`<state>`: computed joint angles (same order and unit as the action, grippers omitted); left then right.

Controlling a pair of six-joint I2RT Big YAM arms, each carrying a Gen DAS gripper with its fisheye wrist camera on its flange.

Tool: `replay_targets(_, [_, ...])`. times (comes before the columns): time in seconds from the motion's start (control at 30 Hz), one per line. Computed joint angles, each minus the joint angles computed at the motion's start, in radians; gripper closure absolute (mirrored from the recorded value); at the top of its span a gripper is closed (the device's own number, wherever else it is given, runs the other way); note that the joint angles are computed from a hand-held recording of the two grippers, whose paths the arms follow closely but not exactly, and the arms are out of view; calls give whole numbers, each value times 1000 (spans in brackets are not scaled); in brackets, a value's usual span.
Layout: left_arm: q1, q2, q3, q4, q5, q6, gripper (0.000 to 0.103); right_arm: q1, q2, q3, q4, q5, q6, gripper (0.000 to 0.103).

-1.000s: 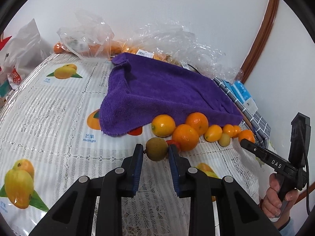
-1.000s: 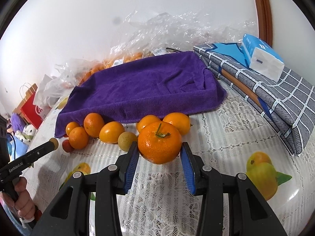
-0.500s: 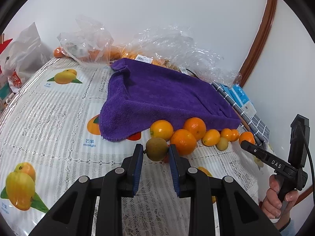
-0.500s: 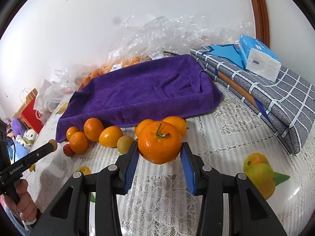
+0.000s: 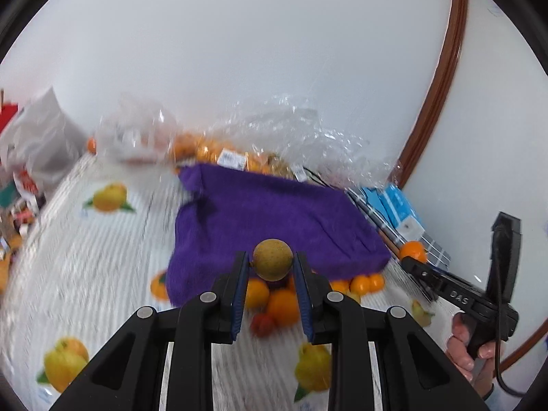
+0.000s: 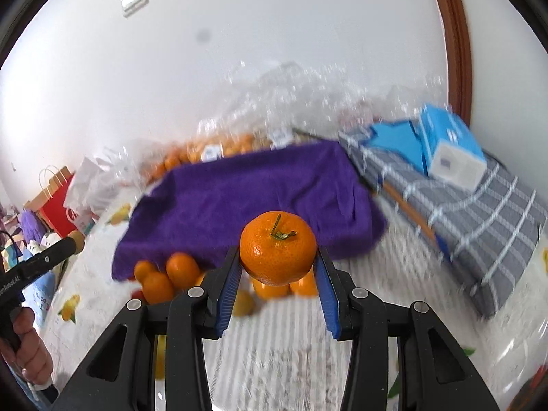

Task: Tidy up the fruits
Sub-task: 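Lift the orange with the right tool while the left tool lifts the small fruit, then lower both fruits onto the purple towel and open both tools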

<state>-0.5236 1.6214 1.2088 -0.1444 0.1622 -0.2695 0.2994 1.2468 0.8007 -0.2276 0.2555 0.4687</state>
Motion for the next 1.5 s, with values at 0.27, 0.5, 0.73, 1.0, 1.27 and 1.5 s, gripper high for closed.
replay_targets(0.27, [-17, 139, 211, -85, -63, 18, 78, -64, 83, 139, -23, -15, -84, 60])
replay_targets(0.5, [-23, 299, 423, -155, -101, 0, 78, -106, 186, 256, -18, -43, -118, 60])
replay_targets(0.73, [-24, 393, 507, -211, -111, 7, 78, -144, 292, 303, -27, -75, -113, 60])
replay_targets(1.0, [-26, 428, 552, -283, -126, 40, 78, -151, 374, 340, -80, -67, -119, 60])
replay_targets(1.27, [-27, 477, 613, -374, -176, 64, 78, -158, 411, 354, -113, -104, -97, 60])
replay_targets(1.5, [-24, 482, 627, -402, -165, 54, 78, -156, 425, 362, -133, -103, -92, 60])
